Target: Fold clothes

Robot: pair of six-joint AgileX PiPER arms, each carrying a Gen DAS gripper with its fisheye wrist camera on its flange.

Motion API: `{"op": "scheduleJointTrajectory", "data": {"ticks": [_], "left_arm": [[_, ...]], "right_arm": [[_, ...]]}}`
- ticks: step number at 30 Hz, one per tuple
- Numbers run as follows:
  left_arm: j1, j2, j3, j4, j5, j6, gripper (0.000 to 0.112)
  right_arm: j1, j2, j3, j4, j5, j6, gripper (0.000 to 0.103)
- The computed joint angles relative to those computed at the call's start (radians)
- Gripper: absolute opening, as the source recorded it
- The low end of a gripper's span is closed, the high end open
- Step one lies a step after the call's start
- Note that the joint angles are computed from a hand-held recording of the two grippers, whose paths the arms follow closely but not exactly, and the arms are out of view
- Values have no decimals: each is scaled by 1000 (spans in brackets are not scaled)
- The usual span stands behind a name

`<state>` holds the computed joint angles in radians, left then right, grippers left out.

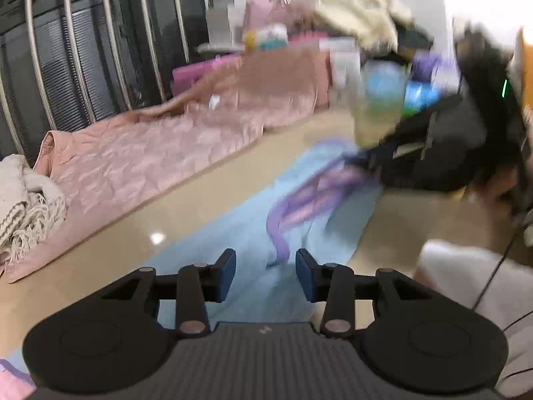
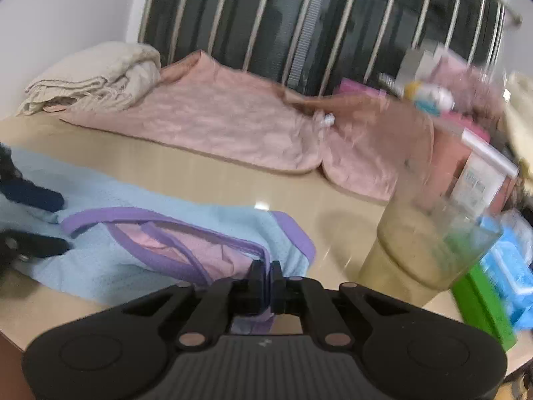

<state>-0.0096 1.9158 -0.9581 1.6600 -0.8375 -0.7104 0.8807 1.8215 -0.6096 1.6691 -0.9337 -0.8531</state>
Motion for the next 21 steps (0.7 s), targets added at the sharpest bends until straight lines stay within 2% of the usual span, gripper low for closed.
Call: {"op": "scheduleJointTrajectory", "data": {"ticks": [1, 3, 4, 6, 8, 10, 12, 14, 16, 19, 21], "left_arm": [[28, -15, -16, 30, -28, -51, 42], [78, -41, -34, 27, -31, -96, 51], [92, -46, -40, -3, 10, -95, 56], [87, -27, -63, -54, 152, -91, 56], [63, 18, -108, -53, 297, -159, 55], [42, 64, -146, -39, 413, -235, 53], [46, 62, -128, -99, 429, -204, 53], [38, 50, -111, -153, 449, -158, 54], [48, 13, -77, -168, 429, -161, 54], [93, -23, -53, -166, 353, -233, 59], [109, -17, -61, -173, 360, -275, 61]], "right_arm": [[4, -28, 4, 8, 5, -28, 27], [21, -121, 45, -24, 18, -17, 34], [18, -168, 63, -54, 36, -8, 34], [-14, -214, 71, -131, 72, 18, 31], [-100, -171, 35, -225, 119, 44, 26], [-199, -88, -28, -264, 175, 54, 5], [-267, -22, -83, -216, 217, 14, 5], [-256, 4, -63, -223, 167, 70, 5], [-202, 0, 7, -276, 98, 213, 9], [-68, -10, 130, -326, -40, 454, 17], [-19, 10, 174, -337, -71, 572, 17]]}}
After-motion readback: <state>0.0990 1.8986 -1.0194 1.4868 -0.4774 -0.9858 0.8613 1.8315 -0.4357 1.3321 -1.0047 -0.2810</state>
